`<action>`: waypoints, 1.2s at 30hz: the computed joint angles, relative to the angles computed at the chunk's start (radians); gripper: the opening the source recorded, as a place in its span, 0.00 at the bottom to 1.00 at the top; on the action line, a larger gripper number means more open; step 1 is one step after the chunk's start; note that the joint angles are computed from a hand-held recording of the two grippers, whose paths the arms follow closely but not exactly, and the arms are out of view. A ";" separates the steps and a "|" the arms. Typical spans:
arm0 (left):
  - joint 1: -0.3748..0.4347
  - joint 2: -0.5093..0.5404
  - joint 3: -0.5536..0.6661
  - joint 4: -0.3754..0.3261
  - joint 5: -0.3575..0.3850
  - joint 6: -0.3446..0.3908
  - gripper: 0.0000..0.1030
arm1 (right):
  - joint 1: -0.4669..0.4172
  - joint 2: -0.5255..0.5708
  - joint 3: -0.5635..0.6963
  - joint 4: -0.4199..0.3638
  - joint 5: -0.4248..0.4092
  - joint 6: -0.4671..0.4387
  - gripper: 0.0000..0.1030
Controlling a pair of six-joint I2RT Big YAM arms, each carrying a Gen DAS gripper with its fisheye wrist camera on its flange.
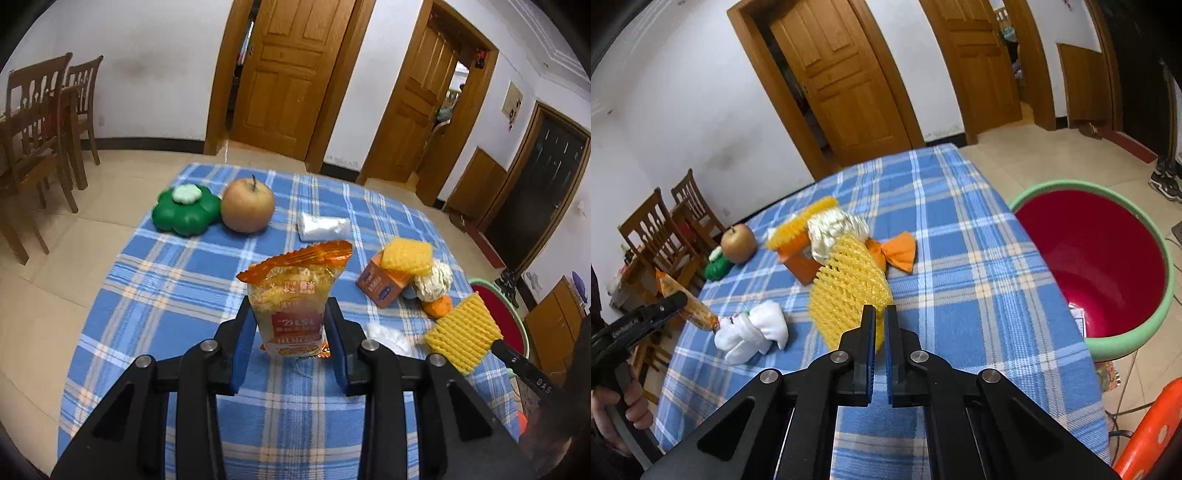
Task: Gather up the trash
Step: 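Lift and carry the snack bag and foam net toward the red bucket with both tools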
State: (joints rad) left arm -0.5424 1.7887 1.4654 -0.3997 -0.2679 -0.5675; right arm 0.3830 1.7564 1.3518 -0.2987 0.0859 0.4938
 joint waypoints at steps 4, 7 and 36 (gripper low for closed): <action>0.009 -0.023 -0.018 0.001 -0.019 0.000 0.36 | 0.010 -0.023 -0.010 0.023 0.006 -0.014 0.04; 0.015 -0.011 -0.008 -0.046 -0.014 -0.021 0.36 | 0.022 -0.022 0.002 0.029 -0.013 -0.014 0.04; 0.033 -0.084 -0.106 0.034 0.014 -0.034 0.36 | 0.047 0.026 0.069 -0.006 0.043 -0.006 0.00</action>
